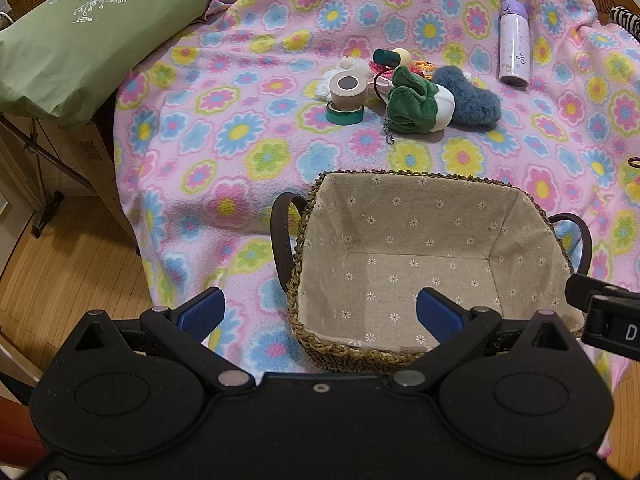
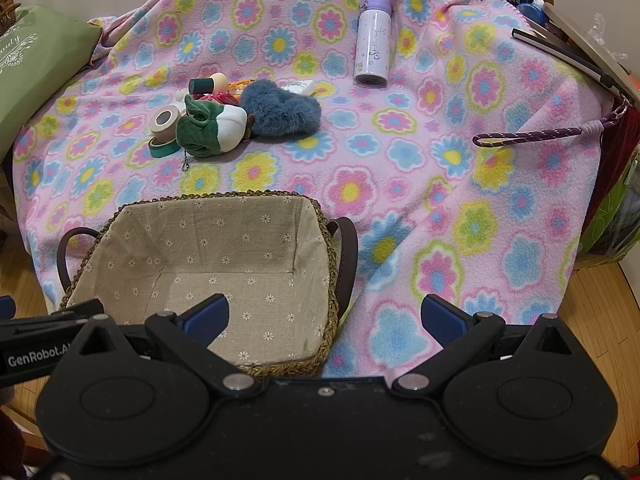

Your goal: Organize soft objects

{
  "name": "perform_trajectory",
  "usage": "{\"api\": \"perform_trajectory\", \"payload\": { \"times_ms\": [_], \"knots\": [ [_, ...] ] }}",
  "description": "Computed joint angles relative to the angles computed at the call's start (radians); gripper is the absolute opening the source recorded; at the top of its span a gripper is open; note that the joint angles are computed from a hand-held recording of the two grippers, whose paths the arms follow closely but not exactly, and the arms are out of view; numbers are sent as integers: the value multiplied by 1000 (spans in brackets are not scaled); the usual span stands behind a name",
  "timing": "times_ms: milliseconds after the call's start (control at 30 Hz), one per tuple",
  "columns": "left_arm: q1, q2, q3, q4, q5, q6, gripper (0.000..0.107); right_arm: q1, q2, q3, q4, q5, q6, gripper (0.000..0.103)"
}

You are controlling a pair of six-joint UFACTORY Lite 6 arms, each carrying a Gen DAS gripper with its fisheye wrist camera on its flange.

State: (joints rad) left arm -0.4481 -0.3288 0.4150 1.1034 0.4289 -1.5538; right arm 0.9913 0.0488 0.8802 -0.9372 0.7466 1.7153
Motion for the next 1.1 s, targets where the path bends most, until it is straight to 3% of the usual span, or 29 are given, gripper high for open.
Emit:
{"api": "perform_trajectory", "payload": {
  "times_ms": [867, 1100],
  "knots": [
    [3, 1, -3, -5, -9, 4, 99, 0, 0, 3, -6, -9, -4, 103],
    [34, 3, 4, -5, -31, 6, 99, -31, -39, -35, -21, -61, -3, 102]
  ]
}}
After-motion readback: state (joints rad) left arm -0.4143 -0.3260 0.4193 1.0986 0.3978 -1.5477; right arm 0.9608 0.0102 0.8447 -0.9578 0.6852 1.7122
